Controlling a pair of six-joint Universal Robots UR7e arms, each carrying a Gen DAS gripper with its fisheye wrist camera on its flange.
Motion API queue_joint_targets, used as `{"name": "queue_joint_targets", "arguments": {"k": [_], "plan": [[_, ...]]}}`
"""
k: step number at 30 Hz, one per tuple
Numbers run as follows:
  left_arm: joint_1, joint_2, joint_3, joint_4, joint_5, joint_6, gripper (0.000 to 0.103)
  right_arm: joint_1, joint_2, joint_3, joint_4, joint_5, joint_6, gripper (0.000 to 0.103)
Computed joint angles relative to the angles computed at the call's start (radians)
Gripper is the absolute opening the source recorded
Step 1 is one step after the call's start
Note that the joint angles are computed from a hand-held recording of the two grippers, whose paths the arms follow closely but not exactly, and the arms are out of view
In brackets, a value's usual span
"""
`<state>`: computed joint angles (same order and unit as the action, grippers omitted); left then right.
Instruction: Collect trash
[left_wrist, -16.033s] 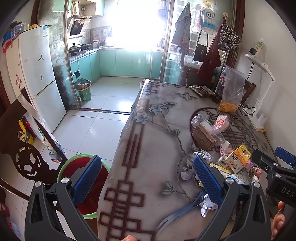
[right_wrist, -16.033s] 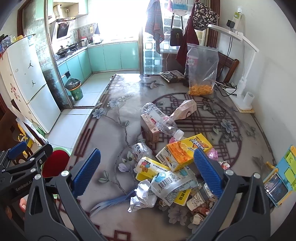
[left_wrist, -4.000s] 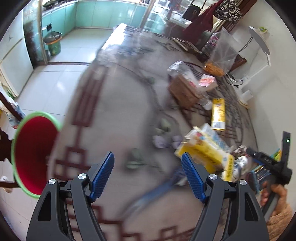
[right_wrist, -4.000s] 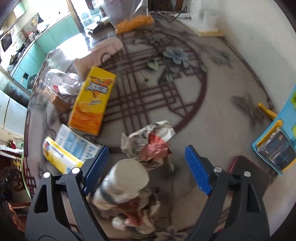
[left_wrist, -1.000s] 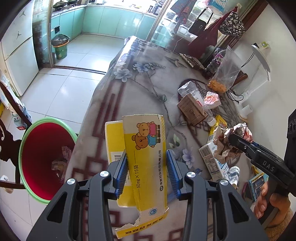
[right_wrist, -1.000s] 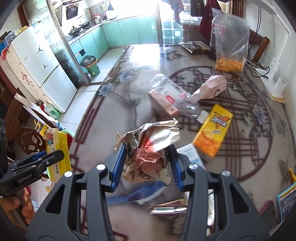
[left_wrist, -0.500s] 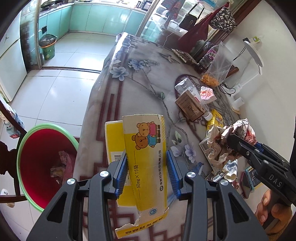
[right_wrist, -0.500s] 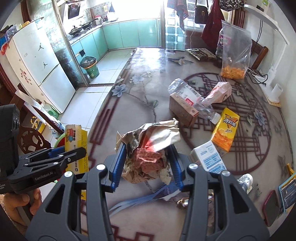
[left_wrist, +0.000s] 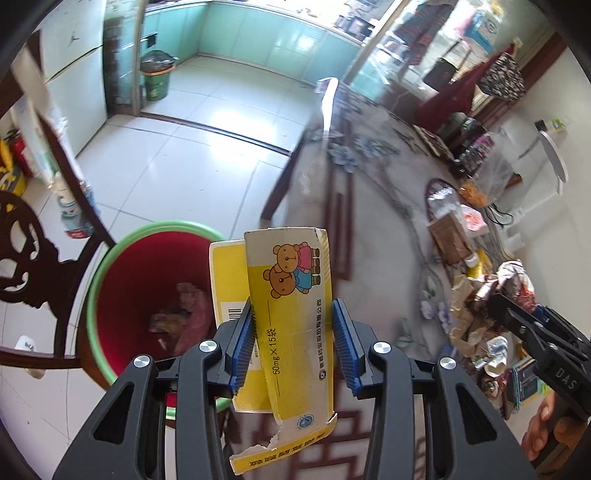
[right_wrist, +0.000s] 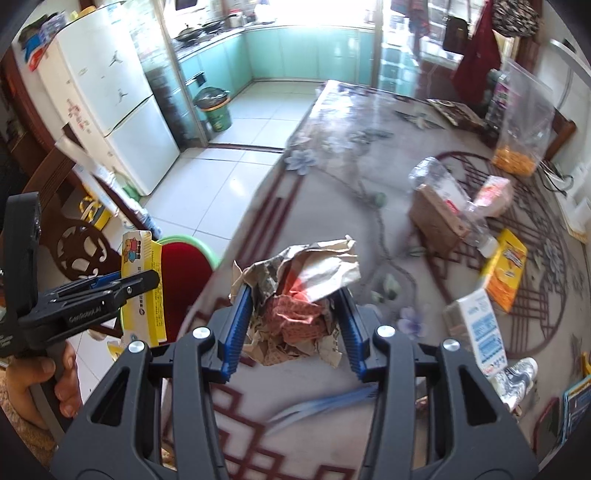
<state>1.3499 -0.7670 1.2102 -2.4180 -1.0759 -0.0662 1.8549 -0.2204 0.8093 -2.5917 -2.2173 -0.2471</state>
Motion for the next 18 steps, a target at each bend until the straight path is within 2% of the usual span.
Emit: {"name": "queue_joint_targets", "arguments": {"k": [6,18], "plan": [[0.033,-0.032,0.023,0.005,0.056,-0.042,0.038,0.014,0.067,-0.100,0.081,0.039,-0.020,0.045],[0.058,-0.044,0.022,-0.019,0.147,-0.055,0.038,0.026,0.235,-0.392,0.315,0.158,-0.049,0.045]]}}
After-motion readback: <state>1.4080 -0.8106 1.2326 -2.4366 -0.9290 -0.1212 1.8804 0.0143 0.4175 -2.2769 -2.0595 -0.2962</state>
